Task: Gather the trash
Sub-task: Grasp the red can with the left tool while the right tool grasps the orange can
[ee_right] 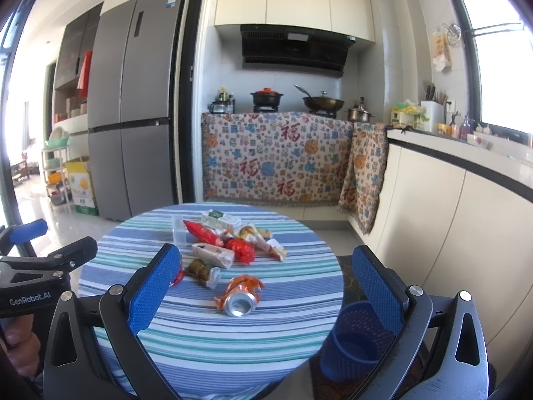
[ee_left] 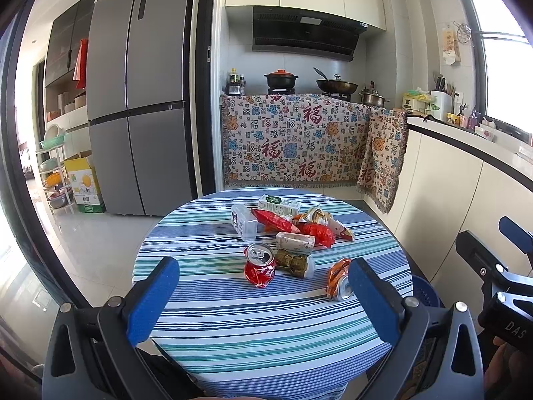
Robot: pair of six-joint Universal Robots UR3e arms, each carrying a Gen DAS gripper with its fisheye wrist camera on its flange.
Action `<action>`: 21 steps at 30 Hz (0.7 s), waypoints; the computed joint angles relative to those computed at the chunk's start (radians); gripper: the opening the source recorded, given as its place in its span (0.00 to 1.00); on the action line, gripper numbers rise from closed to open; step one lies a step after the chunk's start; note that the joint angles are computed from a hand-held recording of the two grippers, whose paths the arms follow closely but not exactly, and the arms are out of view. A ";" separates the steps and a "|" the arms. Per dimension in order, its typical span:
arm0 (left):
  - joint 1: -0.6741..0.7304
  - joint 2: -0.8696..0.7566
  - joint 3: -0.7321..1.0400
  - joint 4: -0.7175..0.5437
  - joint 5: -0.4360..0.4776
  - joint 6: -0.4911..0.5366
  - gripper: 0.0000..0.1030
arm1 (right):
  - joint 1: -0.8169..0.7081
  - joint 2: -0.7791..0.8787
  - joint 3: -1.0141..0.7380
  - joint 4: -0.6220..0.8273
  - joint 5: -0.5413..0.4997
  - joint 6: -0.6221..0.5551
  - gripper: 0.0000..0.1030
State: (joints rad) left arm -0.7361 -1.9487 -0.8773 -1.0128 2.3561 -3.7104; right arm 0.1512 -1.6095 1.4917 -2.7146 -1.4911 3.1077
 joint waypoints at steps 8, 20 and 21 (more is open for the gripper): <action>0.026 0.044 -0.098 0.038 -0.022 -0.009 1.00 | -0.003 0.000 0.028 -0.009 0.000 0.001 1.00; 0.169 0.074 -0.307 0.125 -0.206 0.041 1.00 | -0.065 0.147 0.061 -0.017 0.133 -0.027 1.00; 0.183 0.062 -0.308 0.119 -0.227 0.045 1.00 | -0.063 0.175 0.055 -0.009 0.134 -0.038 1.00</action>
State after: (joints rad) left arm -0.5533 -1.8869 -1.1849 -0.8937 2.1289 -3.6656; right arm 0.0885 -1.4344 1.5468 -2.7237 -1.3571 3.0699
